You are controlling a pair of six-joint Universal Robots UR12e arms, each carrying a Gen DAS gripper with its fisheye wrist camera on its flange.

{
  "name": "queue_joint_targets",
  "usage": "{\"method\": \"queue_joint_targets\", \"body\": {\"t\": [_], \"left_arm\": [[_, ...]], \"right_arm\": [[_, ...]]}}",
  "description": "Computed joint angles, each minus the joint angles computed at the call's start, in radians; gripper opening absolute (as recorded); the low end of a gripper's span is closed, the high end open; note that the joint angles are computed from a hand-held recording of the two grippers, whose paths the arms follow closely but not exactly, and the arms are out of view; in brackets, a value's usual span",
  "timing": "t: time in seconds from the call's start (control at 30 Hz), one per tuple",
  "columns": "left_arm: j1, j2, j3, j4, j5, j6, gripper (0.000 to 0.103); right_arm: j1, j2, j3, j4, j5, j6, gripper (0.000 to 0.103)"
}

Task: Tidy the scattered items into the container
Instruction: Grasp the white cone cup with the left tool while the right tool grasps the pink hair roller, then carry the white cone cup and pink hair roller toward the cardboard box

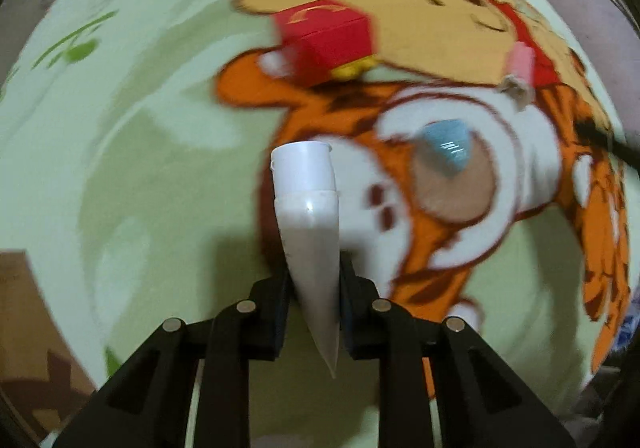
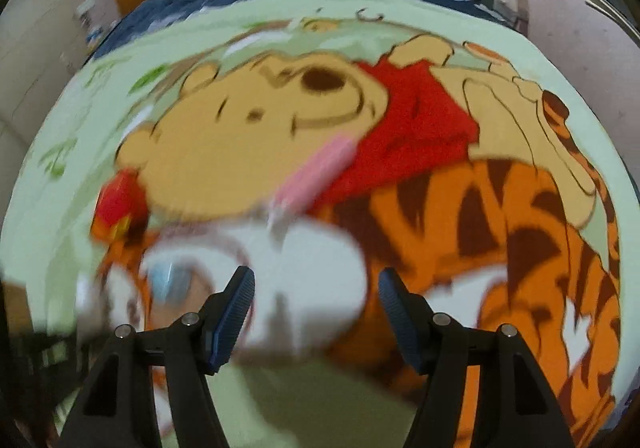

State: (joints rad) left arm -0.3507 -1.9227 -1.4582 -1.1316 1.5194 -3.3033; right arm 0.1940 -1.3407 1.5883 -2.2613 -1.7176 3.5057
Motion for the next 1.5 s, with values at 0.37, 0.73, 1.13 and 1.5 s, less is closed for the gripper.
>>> {"method": "queue_joint_targets", "body": {"t": [0.37,0.73,1.13,1.5], "left_arm": [[-0.001,0.001,-0.014,0.002,0.024,-0.032,0.023],[-0.014,0.052,-0.041,-0.015,0.020,-0.062,0.022],[-0.041,0.165,-0.162,-0.067,0.017,-0.146,0.023],[-0.047,0.172,-0.211,-0.050,-0.017,-0.256,0.021]], "right_arm": [[-0.022,0.158,-0.154,0.142,0.018,0.122,0.065],[0.006,0.017,-0.023,0.111,0.153,-0.134,0.029],[0.146,-0.083,0.096,0.209,0.095,-0.317,0.031],[0.127,-0.083,0.129,0.196,0.149,-0.237,0.028]]}}
